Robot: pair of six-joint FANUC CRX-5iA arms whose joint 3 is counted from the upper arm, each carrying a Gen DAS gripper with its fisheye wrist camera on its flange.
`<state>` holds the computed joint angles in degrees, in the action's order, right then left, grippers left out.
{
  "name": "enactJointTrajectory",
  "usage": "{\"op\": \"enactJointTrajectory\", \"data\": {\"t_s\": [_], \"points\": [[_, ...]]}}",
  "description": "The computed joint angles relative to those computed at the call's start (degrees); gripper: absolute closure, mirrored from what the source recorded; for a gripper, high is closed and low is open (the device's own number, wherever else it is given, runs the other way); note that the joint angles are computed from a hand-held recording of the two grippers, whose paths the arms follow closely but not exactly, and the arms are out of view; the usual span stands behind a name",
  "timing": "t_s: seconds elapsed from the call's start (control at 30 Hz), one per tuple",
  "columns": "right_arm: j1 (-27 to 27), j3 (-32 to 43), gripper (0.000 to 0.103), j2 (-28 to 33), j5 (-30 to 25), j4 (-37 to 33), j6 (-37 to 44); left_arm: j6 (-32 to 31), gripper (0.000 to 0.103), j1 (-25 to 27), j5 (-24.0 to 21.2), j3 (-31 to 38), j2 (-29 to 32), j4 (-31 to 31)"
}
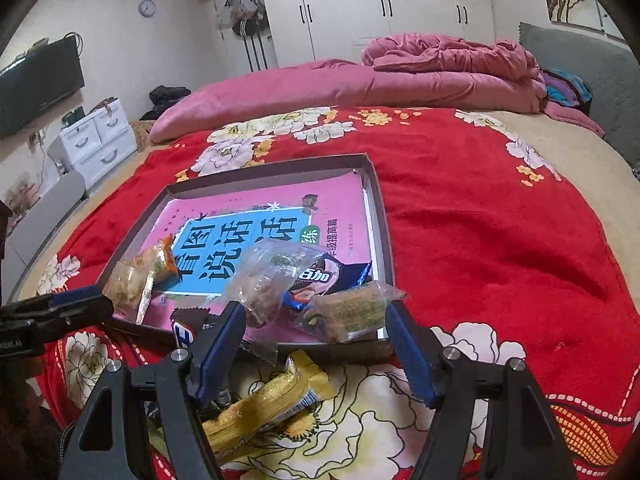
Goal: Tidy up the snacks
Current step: 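Withdraw both open grippers from the tray, then move the left gripper to the dark packet and green-labelled bag while the right gripper approaches the yellow wafer bar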
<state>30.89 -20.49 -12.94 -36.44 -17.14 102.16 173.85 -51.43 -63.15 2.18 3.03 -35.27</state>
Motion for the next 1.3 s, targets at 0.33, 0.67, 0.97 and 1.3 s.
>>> {"op": "enactJointTrajectory", "data": {"t_s": [0.33, 0.67, 0.97, 1.3], "points": [[-0.06, 1.05, 0.031, 1.49, -0.50, -0.83, -0.81, -0.87, 0.031, 2.99, 0.29, 0.35, 1.77, 2.59], [-2.56, 2.24, 0.031, 0.41, -0.61, -6.99, 4.76, 1.56, 0.031, 1.90, -0.27, 0.21, 0.22, -0.11], [-4.14, 2.87, 0.031, -0.58, -1.38, -9.63, 7.58, 1.10, 0.031, -0.58, -1.63, 0.73, -0.74, -2.25], [-5.17, 2.83, 0.031, -1.82, -3.56, -11.12, 9.90, -2.69, 0.031, -1.82, -0.24, 0.60, -0.42, -0.14]]}}
